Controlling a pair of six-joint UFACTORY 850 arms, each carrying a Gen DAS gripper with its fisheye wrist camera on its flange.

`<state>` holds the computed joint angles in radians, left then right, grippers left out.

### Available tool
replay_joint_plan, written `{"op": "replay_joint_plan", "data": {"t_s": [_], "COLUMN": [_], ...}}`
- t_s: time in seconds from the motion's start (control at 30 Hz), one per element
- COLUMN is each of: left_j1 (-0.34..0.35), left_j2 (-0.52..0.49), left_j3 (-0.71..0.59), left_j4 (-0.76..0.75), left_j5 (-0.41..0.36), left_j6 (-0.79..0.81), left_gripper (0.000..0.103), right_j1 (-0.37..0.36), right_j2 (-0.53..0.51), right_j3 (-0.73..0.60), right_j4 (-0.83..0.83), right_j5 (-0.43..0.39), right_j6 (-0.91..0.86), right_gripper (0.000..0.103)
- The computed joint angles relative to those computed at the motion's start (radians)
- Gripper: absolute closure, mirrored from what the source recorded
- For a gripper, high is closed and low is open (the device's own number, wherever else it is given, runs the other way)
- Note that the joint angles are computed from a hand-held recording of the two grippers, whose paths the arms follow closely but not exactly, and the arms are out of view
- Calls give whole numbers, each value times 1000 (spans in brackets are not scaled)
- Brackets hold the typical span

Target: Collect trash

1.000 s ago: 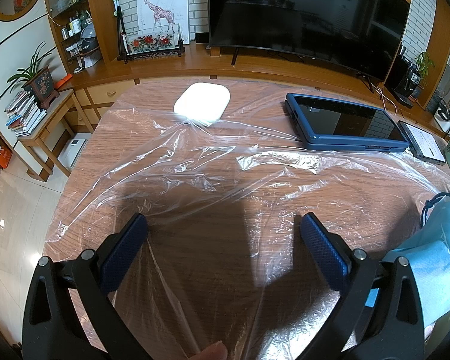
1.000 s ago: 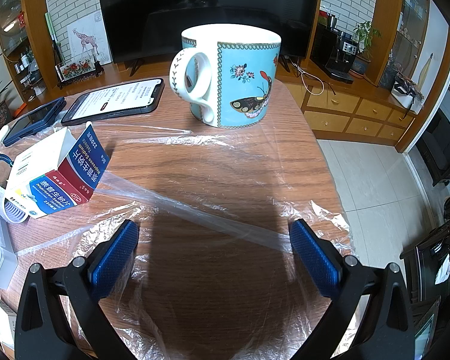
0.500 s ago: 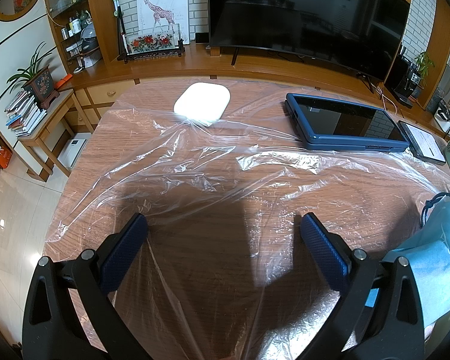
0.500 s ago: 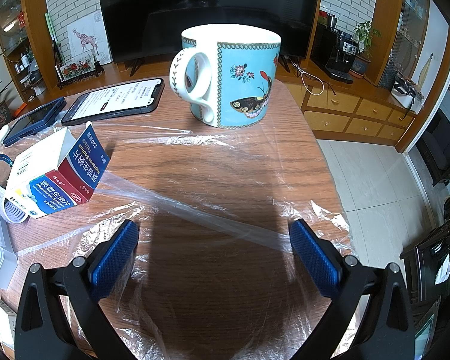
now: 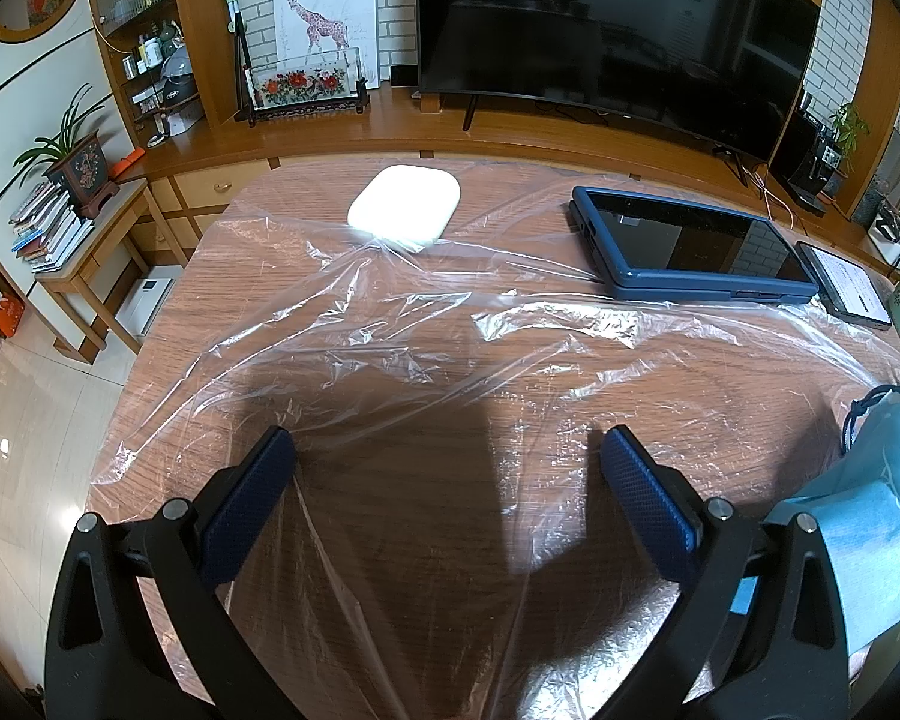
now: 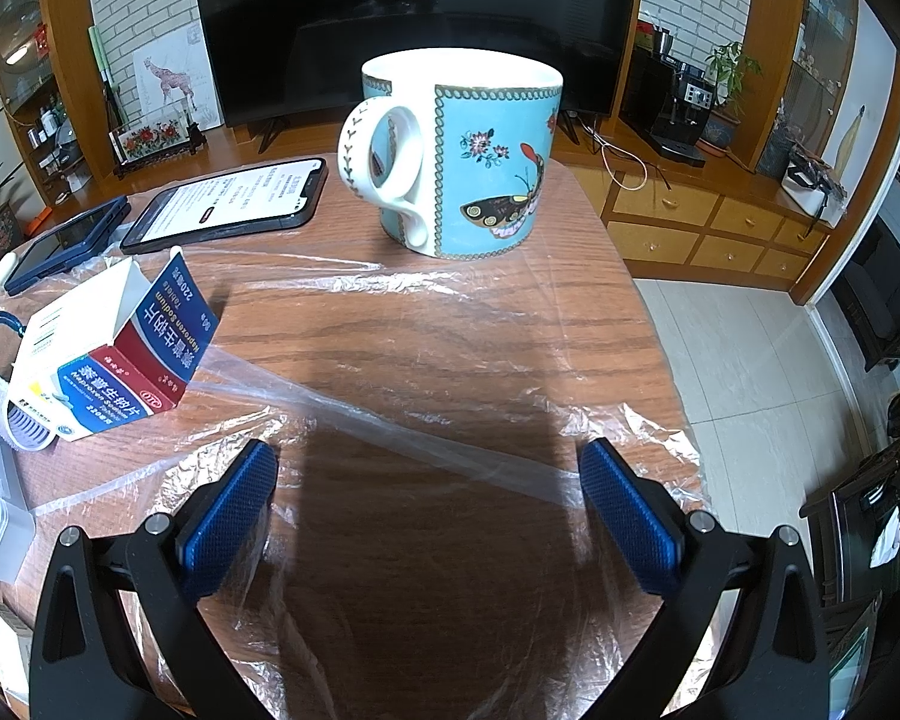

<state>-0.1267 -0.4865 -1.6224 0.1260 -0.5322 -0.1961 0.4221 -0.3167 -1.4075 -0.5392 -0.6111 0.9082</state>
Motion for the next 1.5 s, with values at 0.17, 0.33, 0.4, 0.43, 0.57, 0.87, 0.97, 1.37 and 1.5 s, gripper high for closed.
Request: {"op": "replay_joint_plan", "data": {"t_s": [0.17,0.33,0.4,0.43,0.57,0.87,0.97,1.37,1.5], "left_j1": [0,0,0,0,0,0,0,0,29], "left_j2": [0,0,0,0,0,0,0,0,-7], "left_j3": [0,0,0,0,0,0,0,0,-35], "left_j4": [0,0,0,0,0,0,0,-4,-165], "left_j5": [0,0,0,0,0,0,0,0,-56], "left_j6": [0,0,0,0,0,0,0,10,142], "left_gripper": [1,1,1,1,1,1,1,2,2], "right_j1": [-5,-7,-7,-7,-6,-5,-6,-41,-38], "right_j2": [1,4,3,5,3,0,1,58,147], "right_j3": [3,7,6,8,5,0,1,11,27], "right_j4": [2,2,3,2,3,3,4,44,114], "right_j5": [3,5,5,5,4,2,2,59,108], "right_j6": [-6,-7,-7,-7,-6,-7,-9,80,81], "right_gripper": [4,4,4,4,4,4,4,4,4]}}
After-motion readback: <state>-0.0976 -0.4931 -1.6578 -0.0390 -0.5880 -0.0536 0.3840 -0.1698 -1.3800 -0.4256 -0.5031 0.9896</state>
